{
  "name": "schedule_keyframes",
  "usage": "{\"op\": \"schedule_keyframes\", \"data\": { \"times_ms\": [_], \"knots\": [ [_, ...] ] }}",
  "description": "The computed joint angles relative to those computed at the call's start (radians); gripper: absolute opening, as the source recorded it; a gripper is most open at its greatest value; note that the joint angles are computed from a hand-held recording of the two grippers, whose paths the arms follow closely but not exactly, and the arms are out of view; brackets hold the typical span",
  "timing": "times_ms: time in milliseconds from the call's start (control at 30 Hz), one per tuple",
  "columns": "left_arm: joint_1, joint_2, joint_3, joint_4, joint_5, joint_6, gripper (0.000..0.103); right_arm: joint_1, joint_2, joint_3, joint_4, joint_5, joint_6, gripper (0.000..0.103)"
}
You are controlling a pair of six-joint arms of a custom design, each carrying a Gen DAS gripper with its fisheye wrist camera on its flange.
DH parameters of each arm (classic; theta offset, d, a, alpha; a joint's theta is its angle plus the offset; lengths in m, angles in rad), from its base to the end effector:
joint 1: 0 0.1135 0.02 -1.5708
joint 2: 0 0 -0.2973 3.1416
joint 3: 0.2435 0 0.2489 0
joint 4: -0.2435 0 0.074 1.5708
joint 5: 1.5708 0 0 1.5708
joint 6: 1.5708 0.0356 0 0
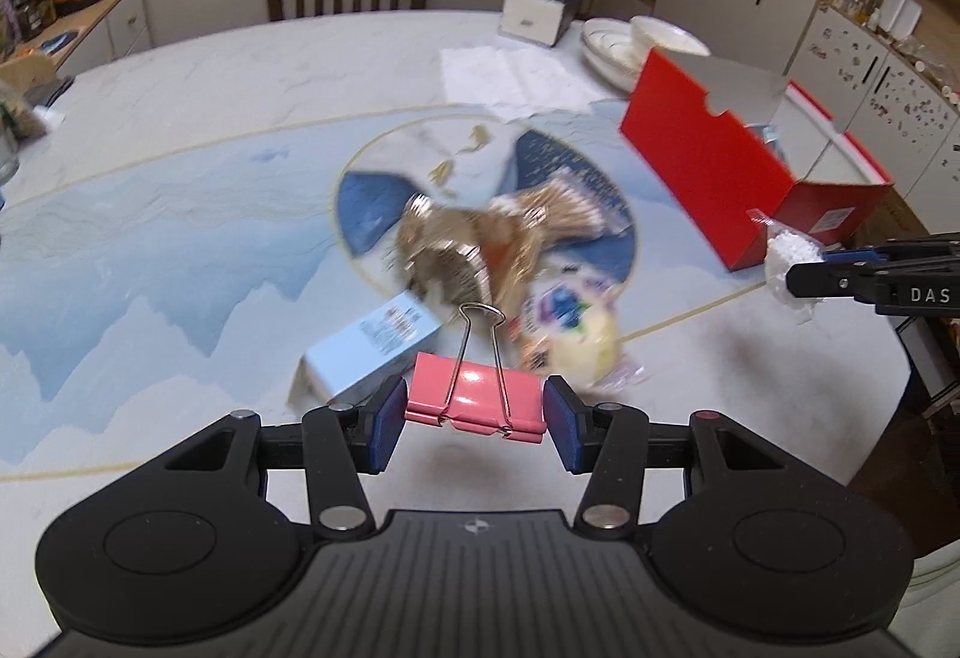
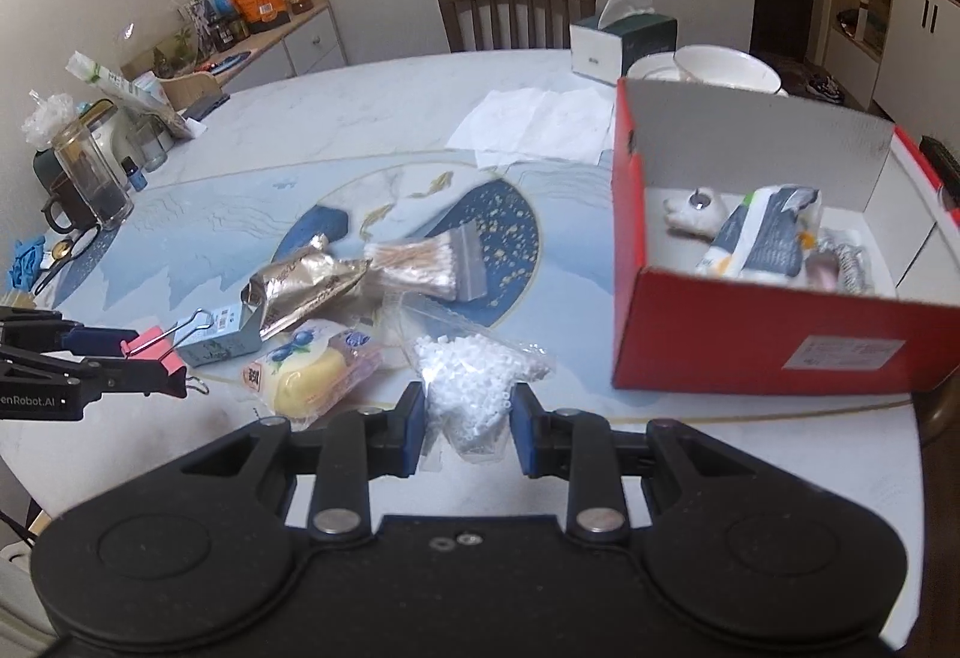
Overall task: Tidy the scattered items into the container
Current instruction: 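Grasp the pink binder clip with the left gripper while the right gripper grasps the foam-pellet bag, then carry the binder clip and foam-pellet bag over the red box with both grippers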
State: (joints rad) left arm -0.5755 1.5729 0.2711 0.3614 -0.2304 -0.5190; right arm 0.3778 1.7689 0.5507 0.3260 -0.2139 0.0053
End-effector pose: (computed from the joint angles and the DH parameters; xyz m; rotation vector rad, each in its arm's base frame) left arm 0.1779 -0.1057 0.1061 -0.0235 2.4841 -0.1759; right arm 0.2635 0.1127 0.1143 -0.5520 2.4214 0.4283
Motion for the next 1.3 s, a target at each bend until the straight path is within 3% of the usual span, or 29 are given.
{"op": "schedule_keyframes", "data": {
  "times_ms": [367,1300],
  "knots": [
    [-0.067,0.028,0.191,-0.068,-0.043,0.037,0.049,-0.154,-0.075,0.076,-0.128,-0.086,-0.145,0.028],
    [-0.180,0.437,0.894,-0.224,-0.031,0.225,0.049,-0.531,0.028,0.290,-0.259,-0.235,-0.395,0.028]
  ]
}}
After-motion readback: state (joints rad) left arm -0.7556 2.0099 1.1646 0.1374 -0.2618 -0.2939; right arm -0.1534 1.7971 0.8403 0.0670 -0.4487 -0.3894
